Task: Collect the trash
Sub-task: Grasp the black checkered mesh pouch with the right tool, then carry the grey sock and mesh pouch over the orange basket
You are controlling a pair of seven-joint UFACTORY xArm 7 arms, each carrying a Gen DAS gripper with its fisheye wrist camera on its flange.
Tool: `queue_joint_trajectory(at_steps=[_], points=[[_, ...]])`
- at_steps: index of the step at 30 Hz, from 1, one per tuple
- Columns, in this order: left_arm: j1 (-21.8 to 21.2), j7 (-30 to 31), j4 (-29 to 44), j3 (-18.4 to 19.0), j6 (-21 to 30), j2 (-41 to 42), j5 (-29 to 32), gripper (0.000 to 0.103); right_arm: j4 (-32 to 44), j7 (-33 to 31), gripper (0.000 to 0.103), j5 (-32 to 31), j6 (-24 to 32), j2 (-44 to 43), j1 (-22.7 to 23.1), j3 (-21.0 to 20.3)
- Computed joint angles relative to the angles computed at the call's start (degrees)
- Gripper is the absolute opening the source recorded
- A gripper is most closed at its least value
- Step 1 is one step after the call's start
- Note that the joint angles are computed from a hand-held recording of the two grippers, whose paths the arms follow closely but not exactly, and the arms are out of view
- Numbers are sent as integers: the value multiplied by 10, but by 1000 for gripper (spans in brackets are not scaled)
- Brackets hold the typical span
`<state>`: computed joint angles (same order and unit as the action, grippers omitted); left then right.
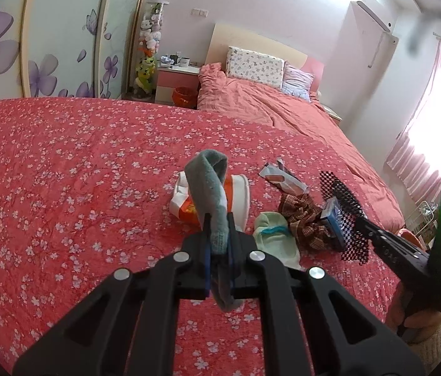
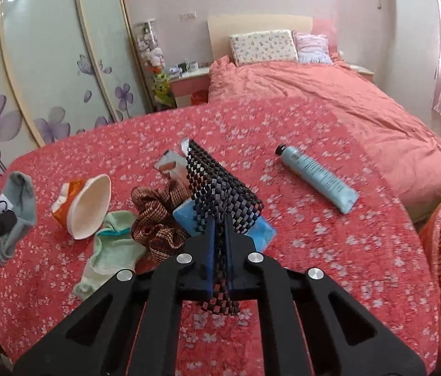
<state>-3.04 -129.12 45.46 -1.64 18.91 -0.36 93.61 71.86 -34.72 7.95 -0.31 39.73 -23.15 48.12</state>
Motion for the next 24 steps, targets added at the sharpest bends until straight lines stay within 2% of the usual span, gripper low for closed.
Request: queue_joint_trajectory(at_steps=[7,13,18,24], points=[[-12,20,10,-9,10,-5,-17,9,-51,2,6,-32,-44,0,-119,98],[-28,48,33,-19,19,3,-40,9,-88,27,6,-86,-85,10,-201,150],[-43,65,56,-23,21,18,-49,9,-114,55,6,-129,-128,9,-241,163],[-67,84,102,-26,14,55,-54,9,-139,100,6,-171,-182,1,-276,160]])
